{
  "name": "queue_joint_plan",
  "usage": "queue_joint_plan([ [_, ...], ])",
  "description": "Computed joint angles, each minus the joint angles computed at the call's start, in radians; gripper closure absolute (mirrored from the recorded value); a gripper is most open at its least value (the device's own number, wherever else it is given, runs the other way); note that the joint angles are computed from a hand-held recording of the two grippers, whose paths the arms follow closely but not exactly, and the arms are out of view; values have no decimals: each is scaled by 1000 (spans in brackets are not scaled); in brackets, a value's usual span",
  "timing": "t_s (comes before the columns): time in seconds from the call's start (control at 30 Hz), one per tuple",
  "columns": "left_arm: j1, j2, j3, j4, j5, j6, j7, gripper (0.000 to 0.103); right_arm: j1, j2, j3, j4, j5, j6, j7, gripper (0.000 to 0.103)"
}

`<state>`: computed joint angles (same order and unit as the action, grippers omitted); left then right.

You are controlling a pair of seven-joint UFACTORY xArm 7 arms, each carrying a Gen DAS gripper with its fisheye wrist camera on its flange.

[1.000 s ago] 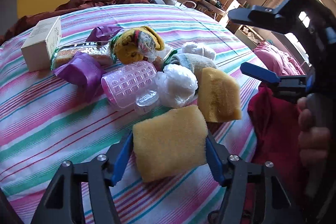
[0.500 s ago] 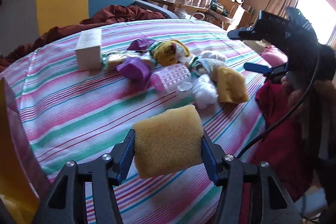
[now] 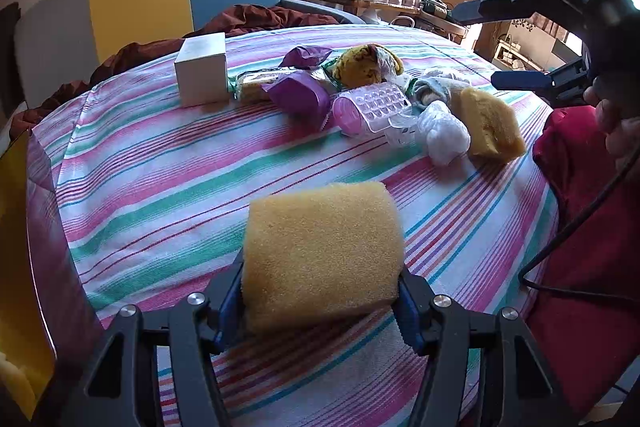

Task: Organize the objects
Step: 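Lift the sponge with the left gripper while the right gripper grasps the clear plastic bag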

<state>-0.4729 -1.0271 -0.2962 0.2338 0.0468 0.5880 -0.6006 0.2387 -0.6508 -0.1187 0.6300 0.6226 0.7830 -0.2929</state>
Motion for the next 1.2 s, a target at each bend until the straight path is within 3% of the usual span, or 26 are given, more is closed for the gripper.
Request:
queue_joint_plan([
  [0.37, -6, -9, -2, -14, -6, -28, -14, 37, 1, 35, 47, 39, -90, 59, 0, 24],
  [0.57, -15, -51, 14, -29, -18, -10, -24, 42, 17, 72, 129, 79, -203, 89, 5, 39],
  [0.73, -31, -104, 38, -53, -42, 4, -24, 43, 15, 137, 152, 134, -333, 173, -44, 39],
  [0.83, -30, -111, 27, -55, -41, 9, -23, 43, 15, 177, 166, 168, -405, 210, -115, 27],
  [0.97, -33, -125, 28, -66, -43, 4, -24, 43, 6, 236, 189, 203, -480, 231, -169, 24],
  [1.17, -30, -122, 26, -66, -40, -1, -22, 42, -1, 309, 216, 234, -531, 265, -171, 24],
  [1.2, -30, -121, 26, -66, -40, -2, -23, 42, -2, 312, 224, 230, -547, 264, -163, 35],
])
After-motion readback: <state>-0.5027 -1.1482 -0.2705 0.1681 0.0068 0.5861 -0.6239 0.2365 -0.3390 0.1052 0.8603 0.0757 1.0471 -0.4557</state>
